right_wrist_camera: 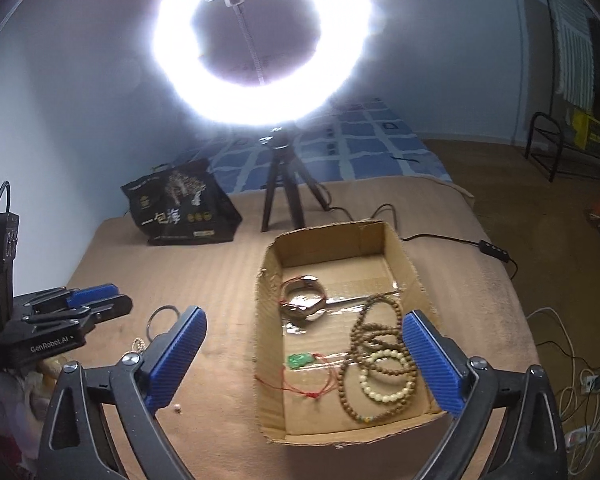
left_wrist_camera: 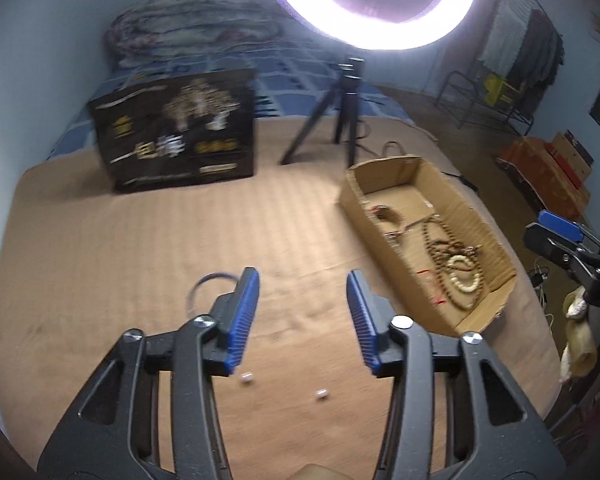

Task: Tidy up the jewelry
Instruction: 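Move both tools back toward the pearl necklace and loose white pearls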

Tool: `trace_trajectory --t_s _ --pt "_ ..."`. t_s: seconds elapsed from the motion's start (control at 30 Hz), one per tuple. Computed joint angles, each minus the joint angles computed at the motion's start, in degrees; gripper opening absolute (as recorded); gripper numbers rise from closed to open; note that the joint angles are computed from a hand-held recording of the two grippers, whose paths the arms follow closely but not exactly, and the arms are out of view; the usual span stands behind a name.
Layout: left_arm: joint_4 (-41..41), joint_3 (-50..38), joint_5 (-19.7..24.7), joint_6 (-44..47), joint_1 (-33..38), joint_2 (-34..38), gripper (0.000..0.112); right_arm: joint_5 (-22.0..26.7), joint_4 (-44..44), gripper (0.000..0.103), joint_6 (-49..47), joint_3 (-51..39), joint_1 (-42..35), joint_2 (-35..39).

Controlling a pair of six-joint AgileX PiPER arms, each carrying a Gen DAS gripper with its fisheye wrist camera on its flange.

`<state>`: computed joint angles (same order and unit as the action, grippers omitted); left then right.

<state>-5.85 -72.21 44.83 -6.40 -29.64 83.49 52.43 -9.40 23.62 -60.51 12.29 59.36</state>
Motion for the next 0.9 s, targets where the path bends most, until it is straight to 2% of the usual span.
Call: trace_trajectory --t_s 0.13,0.27,0.5,0.73,0.9 --pt "-5.5 2.9 1.3 6.2 6.8 -2.0 0.047 0.8 -2.7 0.100 3.1 -0.8 5.7 2.0" --pt "-11.6 5.4 2.5 12.7 14.1 -1.8 0.047 1.1 -1.3 0.097 3.2 -0.8 10.0 4.5" --pt "-15.8 10.1 3.1 20.2 20.0 0.0 0.047 0.2 4.9 0.074 0.1 0.2 15.7 10.3" --pt "-16.1 12.4 2.6 21.6 20.6 2.3 0.047 -1.7 14.2 0.048 -4.8 1.3 17.1 16.7" --pt "-16.5 12.5 2.6 22.1 20.1 4.6 0.045 -2.7 18.8 0.038 -7.7 1.3 17.6 21.0"
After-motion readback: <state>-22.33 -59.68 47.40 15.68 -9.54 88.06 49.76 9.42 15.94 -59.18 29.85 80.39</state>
